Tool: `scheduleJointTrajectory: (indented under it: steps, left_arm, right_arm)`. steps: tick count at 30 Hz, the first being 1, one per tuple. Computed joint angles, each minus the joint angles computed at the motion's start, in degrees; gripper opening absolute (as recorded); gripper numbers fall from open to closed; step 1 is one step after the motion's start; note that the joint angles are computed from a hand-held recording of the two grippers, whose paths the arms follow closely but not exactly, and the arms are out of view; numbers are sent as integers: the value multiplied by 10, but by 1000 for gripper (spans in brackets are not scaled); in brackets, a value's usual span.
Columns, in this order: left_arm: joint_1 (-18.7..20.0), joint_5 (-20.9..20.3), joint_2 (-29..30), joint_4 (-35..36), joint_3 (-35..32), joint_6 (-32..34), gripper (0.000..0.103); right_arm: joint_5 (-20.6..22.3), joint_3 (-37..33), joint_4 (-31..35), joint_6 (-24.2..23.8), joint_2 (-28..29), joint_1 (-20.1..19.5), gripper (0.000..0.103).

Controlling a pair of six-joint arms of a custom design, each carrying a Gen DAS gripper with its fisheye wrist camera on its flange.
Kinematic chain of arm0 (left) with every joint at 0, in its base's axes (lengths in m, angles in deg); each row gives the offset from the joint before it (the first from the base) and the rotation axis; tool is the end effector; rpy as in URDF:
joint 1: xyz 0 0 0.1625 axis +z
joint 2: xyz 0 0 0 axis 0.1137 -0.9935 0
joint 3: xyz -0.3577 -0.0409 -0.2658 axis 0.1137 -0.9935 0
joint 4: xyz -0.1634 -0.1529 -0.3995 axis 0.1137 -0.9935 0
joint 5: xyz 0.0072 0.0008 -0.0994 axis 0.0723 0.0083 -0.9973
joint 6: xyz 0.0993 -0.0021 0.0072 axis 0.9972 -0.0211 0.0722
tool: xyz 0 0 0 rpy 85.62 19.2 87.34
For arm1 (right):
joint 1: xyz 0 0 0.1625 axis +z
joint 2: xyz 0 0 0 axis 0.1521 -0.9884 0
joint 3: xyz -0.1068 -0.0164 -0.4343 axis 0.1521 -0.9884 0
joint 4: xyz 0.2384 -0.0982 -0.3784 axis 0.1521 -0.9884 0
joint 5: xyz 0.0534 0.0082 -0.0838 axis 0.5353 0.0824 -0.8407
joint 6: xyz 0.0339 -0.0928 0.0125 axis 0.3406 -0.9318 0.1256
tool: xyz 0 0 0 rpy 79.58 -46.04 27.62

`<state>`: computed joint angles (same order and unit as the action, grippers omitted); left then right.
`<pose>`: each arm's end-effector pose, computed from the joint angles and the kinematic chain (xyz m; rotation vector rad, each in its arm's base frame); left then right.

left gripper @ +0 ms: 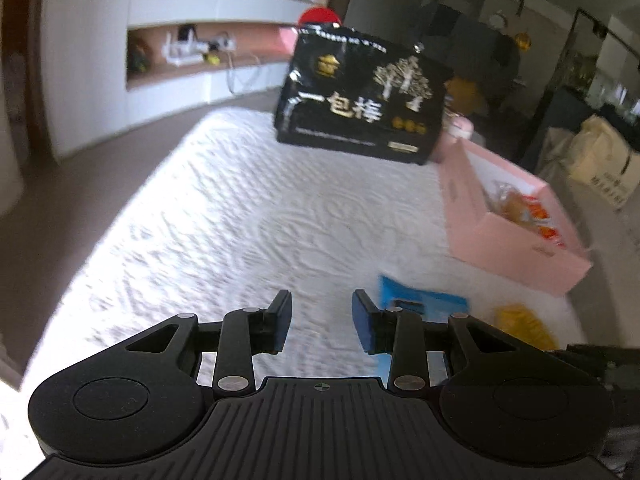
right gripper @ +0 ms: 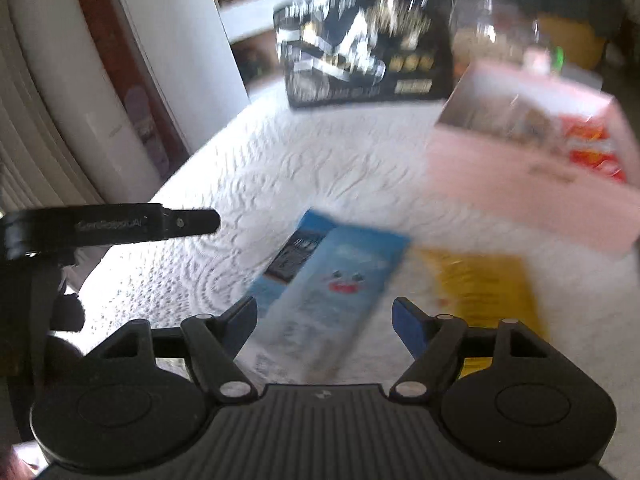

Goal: Organize snacks
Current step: 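Release the yellow packet and grasp the blue cartoon packet with the right gripper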

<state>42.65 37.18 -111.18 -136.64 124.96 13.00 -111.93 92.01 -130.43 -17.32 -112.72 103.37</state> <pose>-0.0541 -0.3741 0.1494 0.4675 2.4116 -0.9791 0.2255 -0.3537 -0.0263 0.3466 -2.4980 0.7598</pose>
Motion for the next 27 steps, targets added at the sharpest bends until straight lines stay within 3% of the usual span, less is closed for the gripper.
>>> scheduleJointTrajectory:
  steps: [3, 6, 9, 14, 20, 27]
  left_arm:
    - [-9, 26, 9, -16, 6, 15, 38]
    - [-11, 32, 18, -26, 8, 20, 38]
    - [-6, 33, 18, -25, 7, 20, 38]
    - [6, 26, 22, -18, 1, 15, 38]
    - [6, 22, 18, -8, 1, 9, 38]
    - [8, -8, 14, 12, -2, -1, 38]
  right_arm:
    - [-25, -40, 75, 49, 10, 1, 76]
    - [-39, -65, 66, 60, 34, 7, 85]
    - [-64, -82, 56, 26, 58, 15, 91]
    - [-90, -96, -15, -76, 102, 24, 95]
    - [-56, -69, -21, -89, 74, 15, 88]
    - [-35, -21, -111, -130, 41, 14, 85]
